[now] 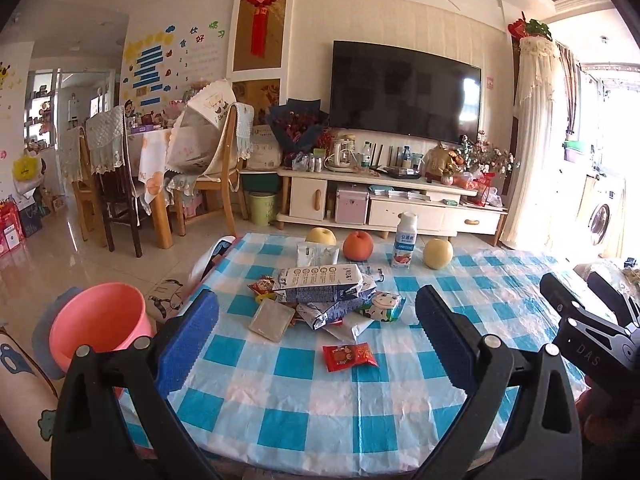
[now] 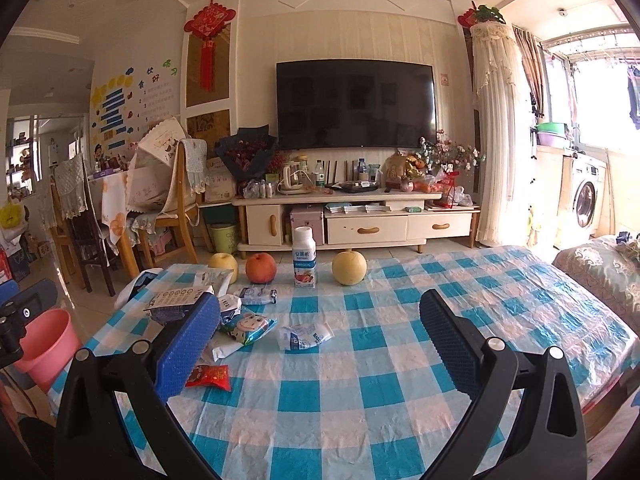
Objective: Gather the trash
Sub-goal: 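Move both tools toward the pile of wrappers on the table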
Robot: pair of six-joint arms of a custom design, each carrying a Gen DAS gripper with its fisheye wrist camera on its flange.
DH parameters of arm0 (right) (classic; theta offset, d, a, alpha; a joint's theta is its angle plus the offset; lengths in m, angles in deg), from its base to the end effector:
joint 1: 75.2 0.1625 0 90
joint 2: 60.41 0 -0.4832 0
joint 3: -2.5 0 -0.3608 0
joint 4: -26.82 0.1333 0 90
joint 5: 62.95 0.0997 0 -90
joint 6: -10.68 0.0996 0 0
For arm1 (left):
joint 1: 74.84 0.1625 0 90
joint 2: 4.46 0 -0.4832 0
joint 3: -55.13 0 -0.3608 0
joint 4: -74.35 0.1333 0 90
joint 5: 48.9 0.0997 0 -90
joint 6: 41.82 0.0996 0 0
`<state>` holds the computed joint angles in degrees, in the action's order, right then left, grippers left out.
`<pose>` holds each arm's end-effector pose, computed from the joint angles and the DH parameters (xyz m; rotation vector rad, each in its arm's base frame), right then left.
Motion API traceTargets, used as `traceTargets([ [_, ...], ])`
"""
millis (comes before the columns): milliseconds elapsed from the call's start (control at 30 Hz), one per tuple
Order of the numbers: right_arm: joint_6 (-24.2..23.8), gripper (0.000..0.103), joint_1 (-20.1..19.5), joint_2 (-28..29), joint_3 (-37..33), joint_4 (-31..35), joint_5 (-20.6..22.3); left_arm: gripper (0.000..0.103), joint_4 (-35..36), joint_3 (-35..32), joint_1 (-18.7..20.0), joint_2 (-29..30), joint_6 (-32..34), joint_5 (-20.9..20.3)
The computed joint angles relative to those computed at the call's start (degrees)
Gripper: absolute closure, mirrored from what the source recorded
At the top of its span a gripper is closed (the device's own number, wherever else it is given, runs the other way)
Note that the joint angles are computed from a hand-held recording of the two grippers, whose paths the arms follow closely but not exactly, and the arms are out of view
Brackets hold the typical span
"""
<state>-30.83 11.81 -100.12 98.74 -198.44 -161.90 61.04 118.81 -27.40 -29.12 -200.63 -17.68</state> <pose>0.0818 -0.6919 0.2488 0.5522 -1.9795 1.4964 -0.3279 -0.6801 0.0247 0.4406 2.0067 -1.3982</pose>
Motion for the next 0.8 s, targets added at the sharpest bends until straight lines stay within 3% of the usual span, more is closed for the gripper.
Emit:
traceTargets([
  [600,1.26,0.004,-0.88,0.86,-2.02,1.3,-0.87,0.004,-1.52,-1.61,1.07,2.01,1.79,-1.26],
  [700,1.13,0.004,-1.12,1.2,-2.54,2.07,-0.63,0.004,-3.48,-0.19,2.1,1.75,0.2,0.91],
  [800,0.98,0.004,-1.45,1.41,-2.92,2.71,0.29,0.004,0.31,-2.66,3.22,2.98,-3.46,1.29],
])
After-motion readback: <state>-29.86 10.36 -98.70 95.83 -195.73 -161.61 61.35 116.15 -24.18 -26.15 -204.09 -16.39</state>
